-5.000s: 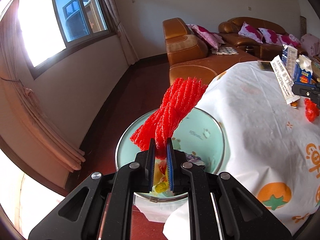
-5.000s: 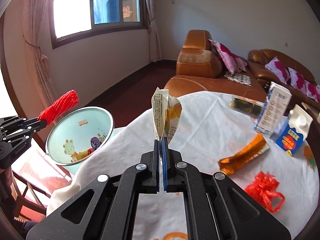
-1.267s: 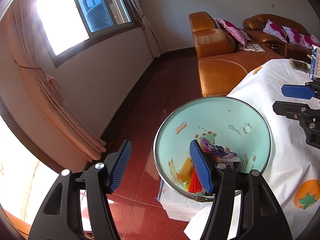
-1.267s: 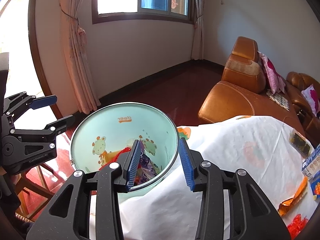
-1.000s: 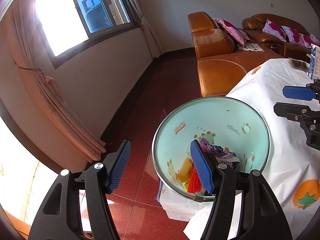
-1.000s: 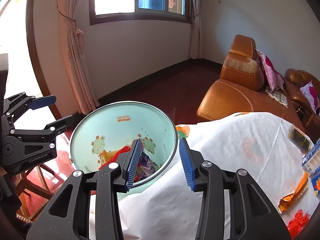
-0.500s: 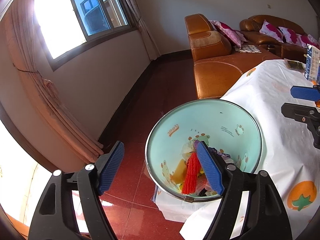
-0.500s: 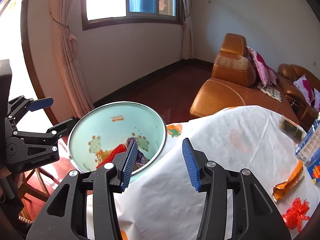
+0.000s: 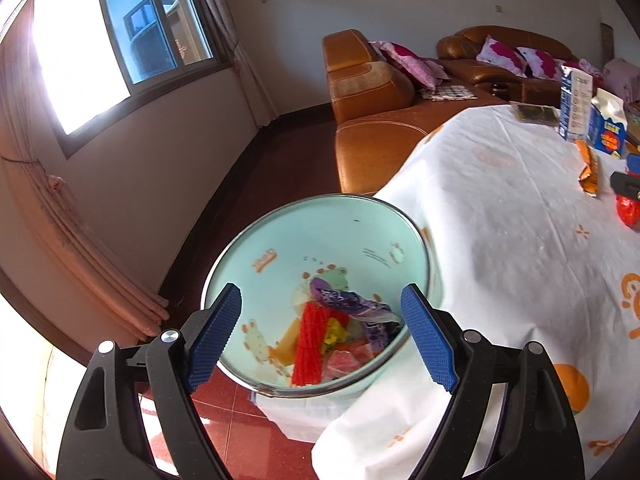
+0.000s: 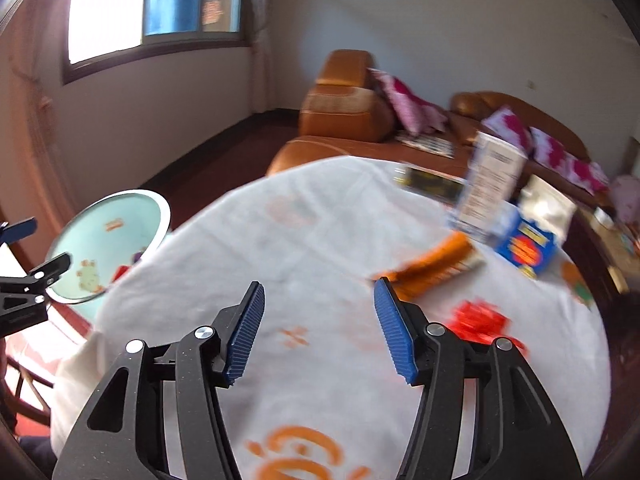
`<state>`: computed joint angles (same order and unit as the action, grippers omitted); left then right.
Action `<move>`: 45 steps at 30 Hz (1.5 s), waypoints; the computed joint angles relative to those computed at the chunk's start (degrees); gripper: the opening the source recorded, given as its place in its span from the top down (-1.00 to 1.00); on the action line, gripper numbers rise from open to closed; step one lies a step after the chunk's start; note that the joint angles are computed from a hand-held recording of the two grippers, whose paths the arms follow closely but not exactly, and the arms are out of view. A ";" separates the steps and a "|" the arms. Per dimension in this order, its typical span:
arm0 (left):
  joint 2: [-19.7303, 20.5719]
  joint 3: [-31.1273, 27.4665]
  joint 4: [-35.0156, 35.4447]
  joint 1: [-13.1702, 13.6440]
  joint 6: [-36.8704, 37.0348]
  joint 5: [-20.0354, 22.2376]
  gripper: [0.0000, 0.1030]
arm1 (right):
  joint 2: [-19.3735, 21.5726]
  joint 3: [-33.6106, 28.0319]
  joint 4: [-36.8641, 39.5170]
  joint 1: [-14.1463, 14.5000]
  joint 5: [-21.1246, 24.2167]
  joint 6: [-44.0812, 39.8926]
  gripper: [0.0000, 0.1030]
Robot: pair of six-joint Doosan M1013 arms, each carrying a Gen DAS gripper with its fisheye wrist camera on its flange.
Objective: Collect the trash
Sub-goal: 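Grasp the red plastic bag with the right gripper while the left gripper moves toward the orange wrapper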
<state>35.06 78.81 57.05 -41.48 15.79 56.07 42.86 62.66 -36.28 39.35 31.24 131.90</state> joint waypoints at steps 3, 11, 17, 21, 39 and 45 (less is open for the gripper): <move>0.36 -0.48 -0.55 -0.19 1.00 -0.88 -0.57 | -2.00 3.63 -3.94 -1.45 -0.68 7.58 -0.11; 1.15 -1.17 -1.43 -0.76 3.18 -1.10 -0.57 | -4.17 7.02 0.52 -6.24 -3.90 9.15 -0.09; 1.65 -1.75 -2.23 -0.88 4.79 -1.20 -0.57 | -4.91 9.11 4.05 -8.15 -4.34 12.01 0.01; 1.86 -1.96 -2.63 -1.02 5.56 -1.55 -0.57 | -5.50 10.21 0.23 -8.26 -2.68 16.63 0.00; 1.79 -1.75 -2.52 -1.02 4.79 -1.95 -0.57 | -7.34 12.86 11.03 -7.43 -1.45 3.34 0.00; 1.36 -1.45 -0.76 -1.32 2.88 -1.67 -0.58 | -5.91 10.16 13.38 -7.55 -5.83 1.15 0.08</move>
<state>36.42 77.36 56.29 -42.79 18.67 54.40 36.95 72.82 -22.90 31.80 25.41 133.05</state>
